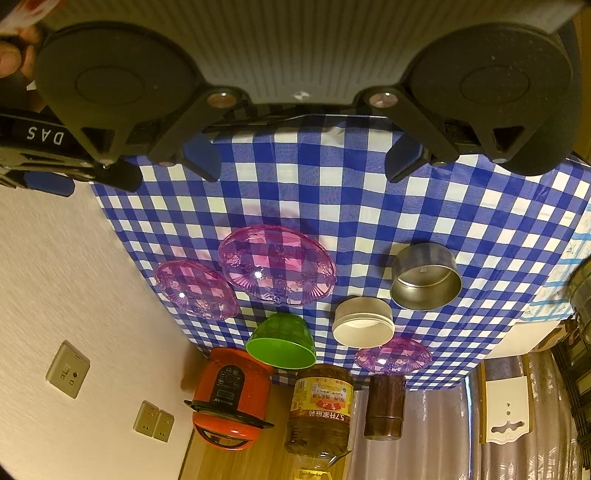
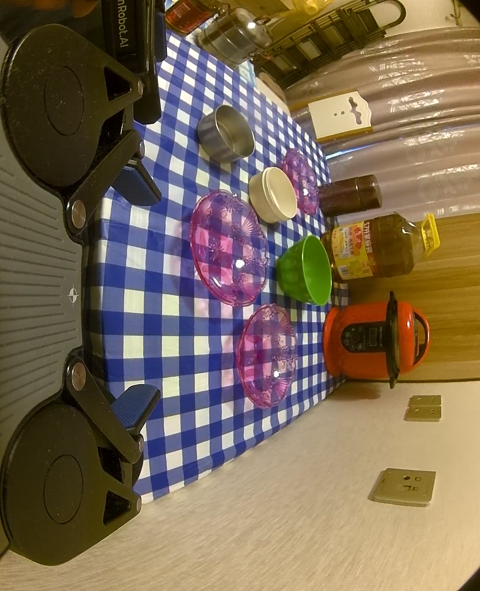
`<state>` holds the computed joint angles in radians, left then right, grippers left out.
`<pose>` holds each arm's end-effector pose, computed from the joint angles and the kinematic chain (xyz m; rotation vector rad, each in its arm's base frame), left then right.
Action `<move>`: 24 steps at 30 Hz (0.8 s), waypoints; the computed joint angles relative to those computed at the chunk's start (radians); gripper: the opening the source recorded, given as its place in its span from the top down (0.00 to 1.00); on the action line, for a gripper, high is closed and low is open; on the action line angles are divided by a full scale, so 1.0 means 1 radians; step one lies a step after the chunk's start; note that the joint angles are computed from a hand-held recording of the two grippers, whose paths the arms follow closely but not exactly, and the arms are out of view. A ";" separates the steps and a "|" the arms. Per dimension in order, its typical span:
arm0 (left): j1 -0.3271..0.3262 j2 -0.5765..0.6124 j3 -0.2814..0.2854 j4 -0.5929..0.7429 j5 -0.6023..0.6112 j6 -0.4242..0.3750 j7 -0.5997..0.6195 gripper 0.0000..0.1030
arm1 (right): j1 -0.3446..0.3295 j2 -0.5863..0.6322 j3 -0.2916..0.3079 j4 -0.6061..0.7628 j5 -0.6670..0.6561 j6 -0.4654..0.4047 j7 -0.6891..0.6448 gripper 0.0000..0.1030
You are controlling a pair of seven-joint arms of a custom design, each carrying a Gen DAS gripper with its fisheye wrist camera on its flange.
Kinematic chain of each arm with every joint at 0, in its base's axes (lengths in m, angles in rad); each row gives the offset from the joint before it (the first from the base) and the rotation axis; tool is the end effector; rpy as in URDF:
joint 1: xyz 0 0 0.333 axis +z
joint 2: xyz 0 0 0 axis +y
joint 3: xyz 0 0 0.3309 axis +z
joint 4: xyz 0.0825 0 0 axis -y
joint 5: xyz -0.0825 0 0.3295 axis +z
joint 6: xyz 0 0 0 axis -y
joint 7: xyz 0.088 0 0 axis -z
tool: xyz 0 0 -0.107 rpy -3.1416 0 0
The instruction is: Organize plates and bowls
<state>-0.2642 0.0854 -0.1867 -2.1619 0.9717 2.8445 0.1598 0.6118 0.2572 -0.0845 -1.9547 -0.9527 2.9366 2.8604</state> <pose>0.4657 -0.2713 0.4582 -1.9207 1.7220 -0.8266 0.4880 0.3499 0.4570 -1.7827 1.5797 -0.5592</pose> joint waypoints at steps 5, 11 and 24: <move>0.001 -0.001 0.000 -0.001 -0.005 0.001 0.006 0.09 | 0.002 0.000 -0.002 -0.001 0.000 0.000 0.002 0.01; 0.001 -0.001 0.001 -0.001 -0.007 0.001 0.008 0.09 | 0.001 0.000 -0.002 -0.001 0.000 0.001 0.002 0.01; 0.004 0.002 0.003 -0.004 -0.013 0.016 0.006 0.09 | 0.003 0.002 -0.006 -0.003 0.000 0.006 0.009 0.01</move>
